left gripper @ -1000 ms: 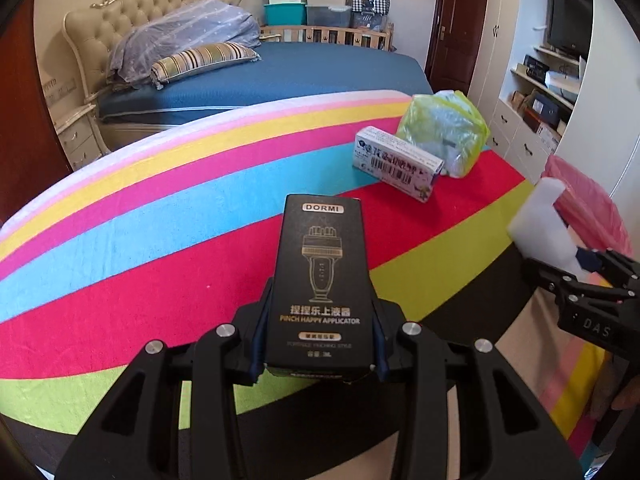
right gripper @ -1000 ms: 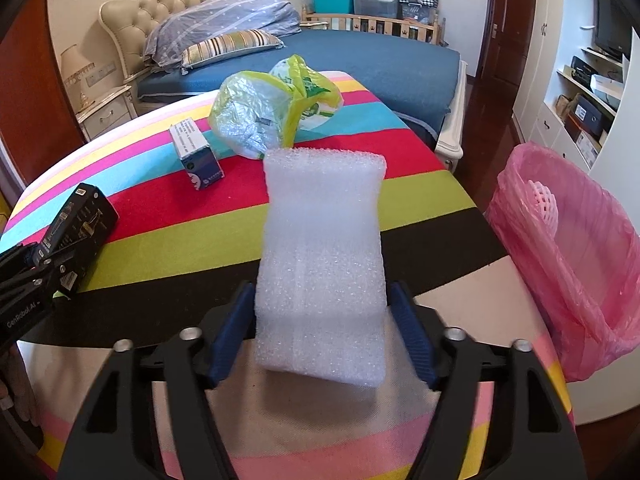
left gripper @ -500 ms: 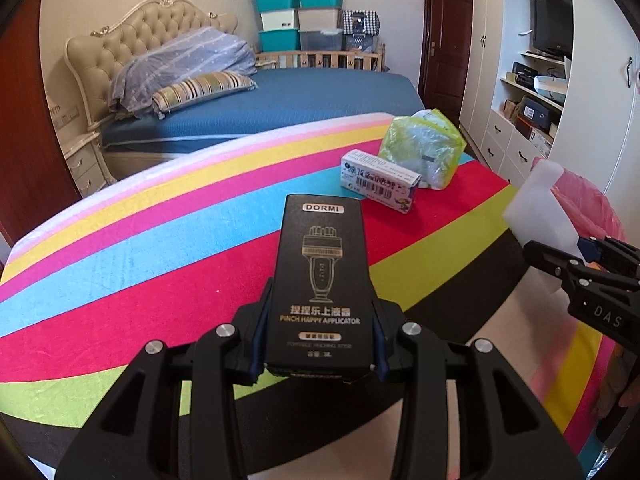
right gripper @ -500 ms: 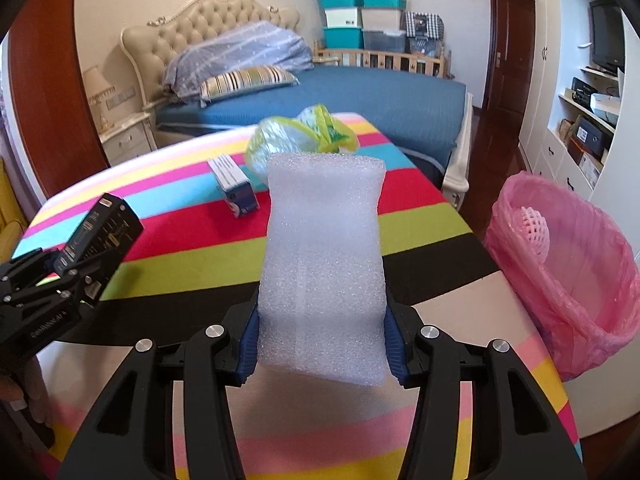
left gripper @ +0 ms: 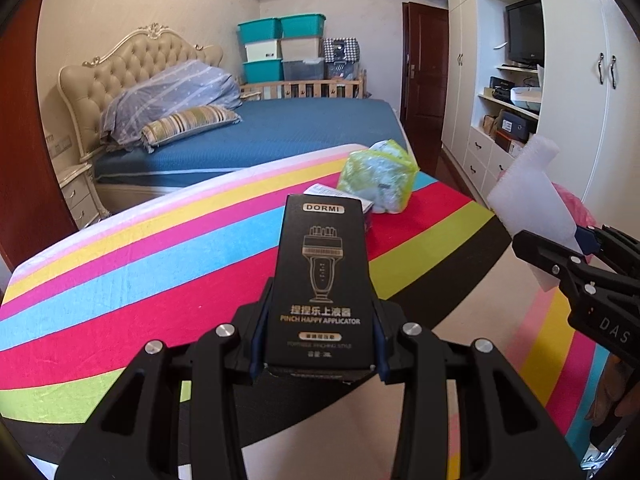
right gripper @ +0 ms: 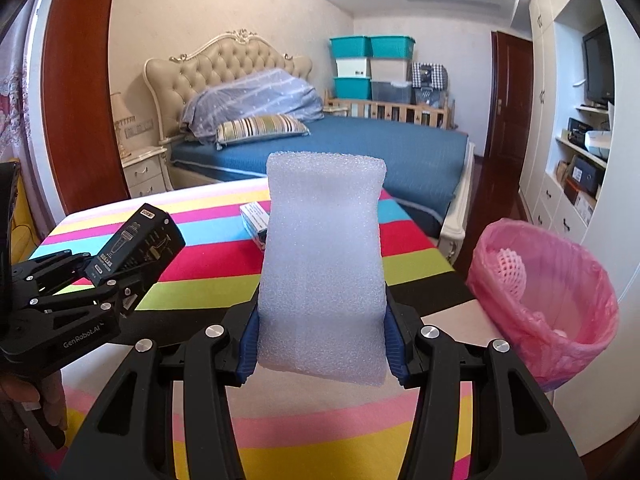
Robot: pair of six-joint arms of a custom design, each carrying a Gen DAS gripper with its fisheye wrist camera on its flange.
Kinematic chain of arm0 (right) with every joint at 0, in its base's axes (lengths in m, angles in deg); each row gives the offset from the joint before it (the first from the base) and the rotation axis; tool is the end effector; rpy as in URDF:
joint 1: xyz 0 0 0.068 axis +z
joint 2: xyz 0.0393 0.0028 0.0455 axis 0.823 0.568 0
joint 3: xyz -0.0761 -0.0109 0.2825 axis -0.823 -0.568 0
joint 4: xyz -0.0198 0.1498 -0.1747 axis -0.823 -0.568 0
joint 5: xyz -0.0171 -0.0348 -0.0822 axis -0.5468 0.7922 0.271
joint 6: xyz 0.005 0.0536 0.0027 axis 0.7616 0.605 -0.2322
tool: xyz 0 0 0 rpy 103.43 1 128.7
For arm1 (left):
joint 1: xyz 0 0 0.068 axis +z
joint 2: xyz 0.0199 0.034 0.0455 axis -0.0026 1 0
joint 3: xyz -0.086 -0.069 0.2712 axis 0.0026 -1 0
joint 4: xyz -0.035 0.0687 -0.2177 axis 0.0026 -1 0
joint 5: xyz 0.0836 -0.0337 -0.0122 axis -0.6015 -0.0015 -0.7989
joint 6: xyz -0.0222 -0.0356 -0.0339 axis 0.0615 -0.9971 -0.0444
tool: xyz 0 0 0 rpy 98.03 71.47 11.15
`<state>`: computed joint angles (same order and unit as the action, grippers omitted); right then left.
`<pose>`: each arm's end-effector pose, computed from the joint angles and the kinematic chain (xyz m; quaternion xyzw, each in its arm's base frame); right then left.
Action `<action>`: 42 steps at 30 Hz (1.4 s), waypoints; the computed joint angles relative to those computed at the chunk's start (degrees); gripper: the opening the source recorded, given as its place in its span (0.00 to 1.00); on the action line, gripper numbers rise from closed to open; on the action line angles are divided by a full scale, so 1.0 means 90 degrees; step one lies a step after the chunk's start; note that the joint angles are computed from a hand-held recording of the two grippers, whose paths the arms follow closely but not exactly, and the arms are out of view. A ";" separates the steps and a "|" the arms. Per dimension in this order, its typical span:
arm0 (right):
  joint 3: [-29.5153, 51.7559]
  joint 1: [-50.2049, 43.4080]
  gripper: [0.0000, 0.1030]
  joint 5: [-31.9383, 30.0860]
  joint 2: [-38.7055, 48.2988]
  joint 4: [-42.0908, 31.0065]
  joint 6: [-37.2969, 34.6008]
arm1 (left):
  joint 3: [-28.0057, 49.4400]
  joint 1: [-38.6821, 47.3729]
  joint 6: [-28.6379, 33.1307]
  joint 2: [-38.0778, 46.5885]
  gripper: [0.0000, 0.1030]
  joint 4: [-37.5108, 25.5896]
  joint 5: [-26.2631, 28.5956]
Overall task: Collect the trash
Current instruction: 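Carry the black box and foam sheet over the pink wastebasket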
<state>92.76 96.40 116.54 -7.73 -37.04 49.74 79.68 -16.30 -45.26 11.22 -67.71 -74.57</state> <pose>0.1805 0.1264 0.2204 0.0762 0.8660 -0.0263 0.4936 0.2534 -0.0806 0.2195 0.2438 0.8546 -0.1110 0.4448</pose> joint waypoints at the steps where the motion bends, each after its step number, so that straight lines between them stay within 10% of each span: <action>1: -0.0043 0.0025 0.47 0.0062 -0.0067 0.0015 0.0007 | -0.0053 -0.0024 0.0008 -0.0062 0.38 0.0042 0.0021; 26: -0.1300 -0.0576 0.47 0.0379 -0.1927 -0.0006 -0.0026 | 0.0093 -0.2046 0.0042 0.0318 0.39 0.0650 -0.0326; 37: -0.1942 -0.2858 0.48 -0.0830 -0.3416 -0.0341 -0.0837 | 0.1526 -0.2920 -0.0001 0.1447 0.39 0.0044 0.0288; 42: -0.2011 -0.5504 0.48 -0.2829 -0.3533 -0.0062 -0.1982 | 0.2596 -0.3279 -0.0077 0.2150 0.39 -0.0506 0.0494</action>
